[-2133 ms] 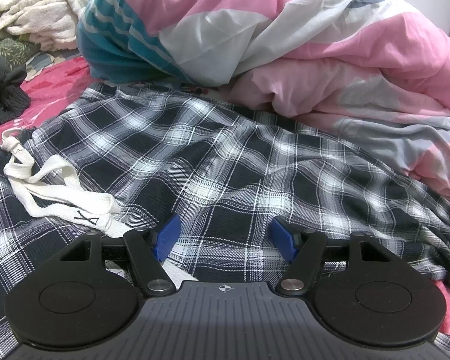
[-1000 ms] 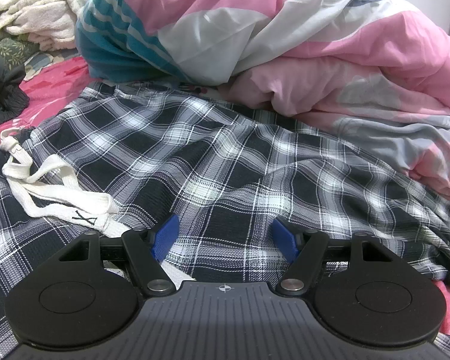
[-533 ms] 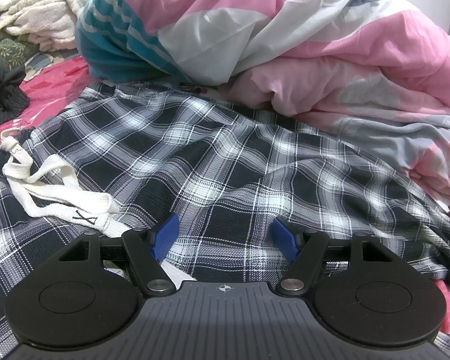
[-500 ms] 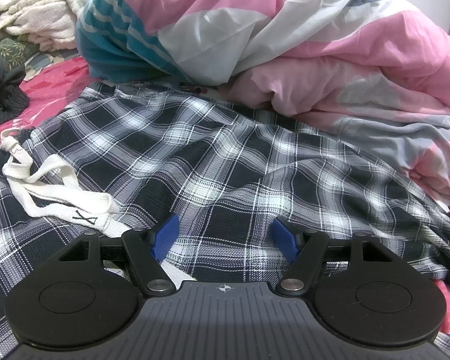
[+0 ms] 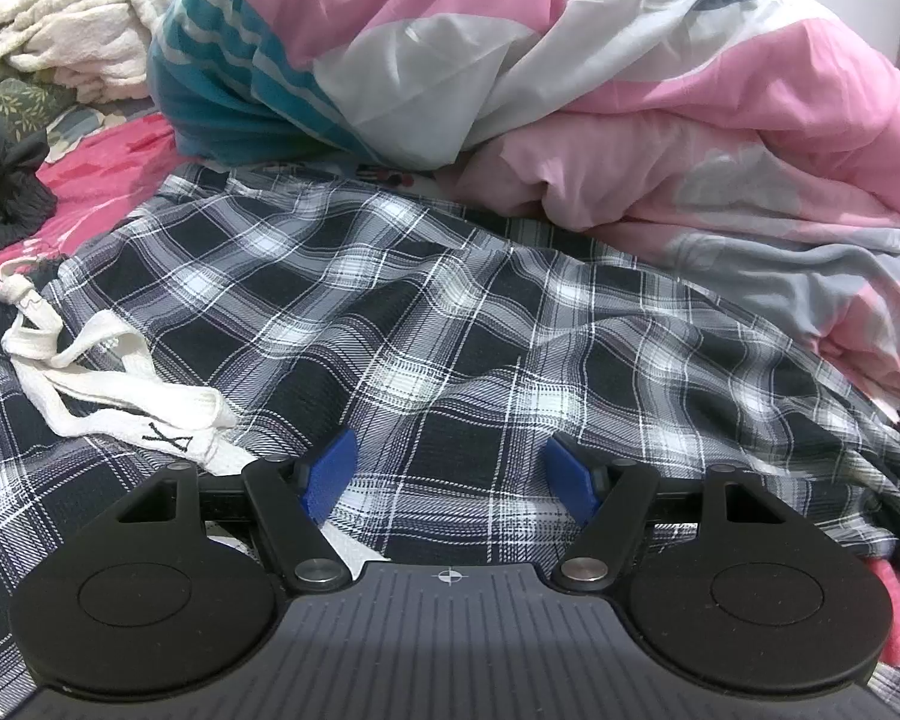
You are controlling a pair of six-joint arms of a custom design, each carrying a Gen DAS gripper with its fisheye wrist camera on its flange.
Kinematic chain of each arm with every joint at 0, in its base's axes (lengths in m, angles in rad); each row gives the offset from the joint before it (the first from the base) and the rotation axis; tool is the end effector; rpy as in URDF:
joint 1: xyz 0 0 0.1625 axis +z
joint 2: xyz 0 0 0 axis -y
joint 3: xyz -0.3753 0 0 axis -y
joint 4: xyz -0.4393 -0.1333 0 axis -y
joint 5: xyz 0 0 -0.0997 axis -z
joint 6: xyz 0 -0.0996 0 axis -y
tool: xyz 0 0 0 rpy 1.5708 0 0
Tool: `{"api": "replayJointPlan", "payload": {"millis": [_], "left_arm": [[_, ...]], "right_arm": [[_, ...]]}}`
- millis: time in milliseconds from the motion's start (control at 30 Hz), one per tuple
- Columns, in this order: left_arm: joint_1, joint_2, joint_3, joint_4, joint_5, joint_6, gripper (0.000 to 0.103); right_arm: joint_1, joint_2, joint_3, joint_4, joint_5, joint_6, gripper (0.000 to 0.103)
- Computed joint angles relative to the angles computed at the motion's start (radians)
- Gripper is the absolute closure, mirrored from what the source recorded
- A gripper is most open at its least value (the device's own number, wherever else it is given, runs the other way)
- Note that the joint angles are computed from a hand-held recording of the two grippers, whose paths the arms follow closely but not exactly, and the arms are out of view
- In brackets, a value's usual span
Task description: Fold clothes
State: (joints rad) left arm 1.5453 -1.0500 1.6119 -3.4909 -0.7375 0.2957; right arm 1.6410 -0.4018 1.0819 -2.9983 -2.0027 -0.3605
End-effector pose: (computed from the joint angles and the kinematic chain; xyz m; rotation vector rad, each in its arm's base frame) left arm 0.1905 -0.6501 0.3373 -0.3486 1.8891 -1.3391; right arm 0.1490 -0.8131 0.0344 0.3212 -2.4655 0.8826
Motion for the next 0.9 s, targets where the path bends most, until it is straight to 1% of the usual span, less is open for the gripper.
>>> {"api": "replayJointPlan", "payload": {"millis": [100,167,300,333,367,467,533,600,667,733,800,867,900], "left_arm": [[0.000,0.001,-0.001,-0.001,0.000,0.003,0.033],[-0.001,0.001,0.000,-0.002,0.000,0.003,0.033],[-0.003,0.001,0.001,-0.002,0.003,0.002,0.033],[-0.003,0.000,0.002,-0.002,0.003,0.002,0.033],[-0.003,-0.001,0.003,-0.001,0.001,0.001,0.033],[-0.002,-0.004,0.006,0.000,-0.002,-0.002,0.033],[-0.002,-0.003,0.005,0.000,-0.001,-0.003,0.033],[-0.003,-0.003,0.005,0.000,-0.001,-0.003,0.033],[-0.002,-0.003,0.005,-0.001,0.000,-0.003,0.033],[-0.002,-0.003,0.006,-0.001,0.000,-0.002,0.033],[-0.002,-0.004,0.007,-0.001,0.000,-0.002,0.033],[-0.003,-0.003,0.007,-0.002,0.002,-0.001,0.033],[-0.003,-0.003,0.007,-0.002,0.002,0.000,0.033]], "right_arm": [[-0.007,0.011,-0.011,0.024,-0.008,-0.001,0.058],[-0.003,0.025,-0.015,-0.003,-0.017,-0.052,0.059],[0.009,0.032,-0.013,-0.007,-0.028,-0.139,0.078],[0.013,0.032,-0.012,-0.005,-0.034,-0.163,0.080],[0.016,0.029,-0.008,-0.004,-0.032,-0.170,0.080],[0.013,0.010,0.009,-0.012,0.005,-0.132,0.080],[0.011,0.005,0.016,-0.038,0.027,-0.116,0.078],[0.007,0.002,0.017,-0.038,0.040,-0.102,0.076],[0.005,0.011,0.004,-0.009,0.028,-0.111,0.073],[0.003,0.020,-0.010,0.022,0.014,-0.120,0.065],[-0.004,0.017,0.000,0.018,0.036,-0.118,0.060],[-0.004,0.018,0.003,0.010,0.037,-0.130,0.060],[0.001,0.022,0.003,0.005,0.025,-0.151,0.062]]}}
